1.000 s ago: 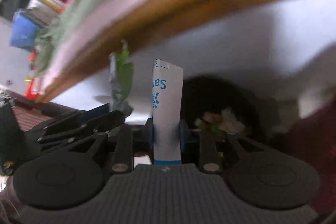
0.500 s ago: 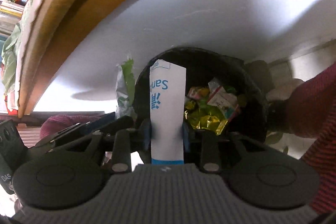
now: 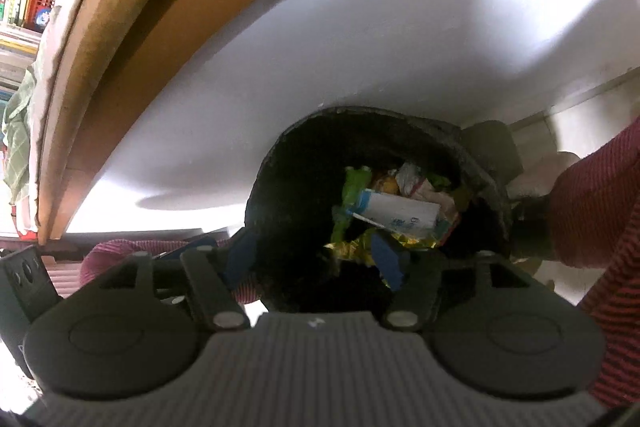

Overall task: Collect trash
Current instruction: 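Open both tools to drop the items into the black bag, then raise both tools back over the snacks on the bed, then grasp the white tissue with left tool while right tool grasps the red small item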

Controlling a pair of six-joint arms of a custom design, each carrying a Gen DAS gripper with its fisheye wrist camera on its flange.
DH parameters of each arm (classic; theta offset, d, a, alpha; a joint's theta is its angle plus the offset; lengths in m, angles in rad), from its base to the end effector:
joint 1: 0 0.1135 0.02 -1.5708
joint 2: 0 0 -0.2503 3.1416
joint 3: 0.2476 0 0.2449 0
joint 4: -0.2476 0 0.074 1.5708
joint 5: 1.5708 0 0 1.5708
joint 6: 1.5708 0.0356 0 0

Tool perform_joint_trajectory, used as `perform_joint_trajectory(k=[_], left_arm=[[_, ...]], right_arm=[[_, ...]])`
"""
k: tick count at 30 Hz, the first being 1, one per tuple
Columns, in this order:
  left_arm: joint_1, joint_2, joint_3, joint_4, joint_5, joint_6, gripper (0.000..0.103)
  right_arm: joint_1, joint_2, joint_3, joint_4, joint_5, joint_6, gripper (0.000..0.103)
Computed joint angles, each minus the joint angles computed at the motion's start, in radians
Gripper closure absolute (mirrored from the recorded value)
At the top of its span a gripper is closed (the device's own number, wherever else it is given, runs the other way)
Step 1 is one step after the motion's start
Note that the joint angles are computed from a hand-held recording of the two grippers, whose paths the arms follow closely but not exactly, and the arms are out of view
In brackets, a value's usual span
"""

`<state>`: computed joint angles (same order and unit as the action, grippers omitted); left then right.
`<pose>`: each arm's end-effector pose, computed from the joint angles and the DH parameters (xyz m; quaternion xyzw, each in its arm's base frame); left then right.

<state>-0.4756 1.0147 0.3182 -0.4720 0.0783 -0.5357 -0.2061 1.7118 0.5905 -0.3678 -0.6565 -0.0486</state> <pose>0.1333 -0.0718 0.1191 -0.0216 0.9789 -0.1303 0.1561 0.2205 -0.0239 0.0717 0.0613 0.9439 0.3146 0.0793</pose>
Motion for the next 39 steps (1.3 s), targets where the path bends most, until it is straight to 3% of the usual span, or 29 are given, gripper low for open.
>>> perform_joint_trajectory(k=[4,7,12,14,16,18,20,24,29,34,39], left_arm=[[-0.012,-0.083,0.018,-0.067,-0.011,0.017,0.027],[-0.007,-0.247,0.029,-0.154,0.007,0.059,0.029],[0.167,-0.48,0.155,-0.362,0.194,0.251,0.028],[0.209,-0.498,0.23,-0.403,0.196,0.321,0.027],[0.233,-0.477,0.305,-0.407,0.161,0.383,0.026],[0.269,-0.444,0.352,-0.372,0.134,0.43,0.026],[0.3,-0.397,0.384,-0.303,0.096,0.455,0.025],[0.332,-0.265,0.432,-0.131,0.018,0.436,0.021],[0.381,0.023,0.509,0.118,-0.053,0.425,0.021],[0.404,0.356,0.667,0.278,-0.102,0.393,0.029],[0.41,0.643,0.87,0.321,-0.151,0.392,0.037]], right_arm=[[0.0,-0.048,-0.011,-0.009,-0.007,-0.042,0.023],[-0.026,-0.121,-0.002,-0.094,-0.047,-0.179,0.02],[-0.144,-0.278,0.076,-0.374,-0.211,-0.51,0.015],[-0.206,-0.292,0.152,-0.499,-0.305,-0.624,0.013],[-0.234,-0.323,0.199,-0.53,-0.38,-0.646,0.011],[-0.237,-0.366,0.223,-0.466,-0.408,-0.563,0.01],[-0.21,-0.421,0.216,-0.291,-0.385,-0.39,0.009],[-0.095,-0.441,0.213,0.06,-0.188,-0.057,0.009],[0.032,-0.292,0.329,0.3,-0.04,0.133,0.01],[0.153,-0.032,0.675,0.176,0.123,0.143,0.029],[0.227,0.22,1.008,0.084,0.189,0.147,0.033]])
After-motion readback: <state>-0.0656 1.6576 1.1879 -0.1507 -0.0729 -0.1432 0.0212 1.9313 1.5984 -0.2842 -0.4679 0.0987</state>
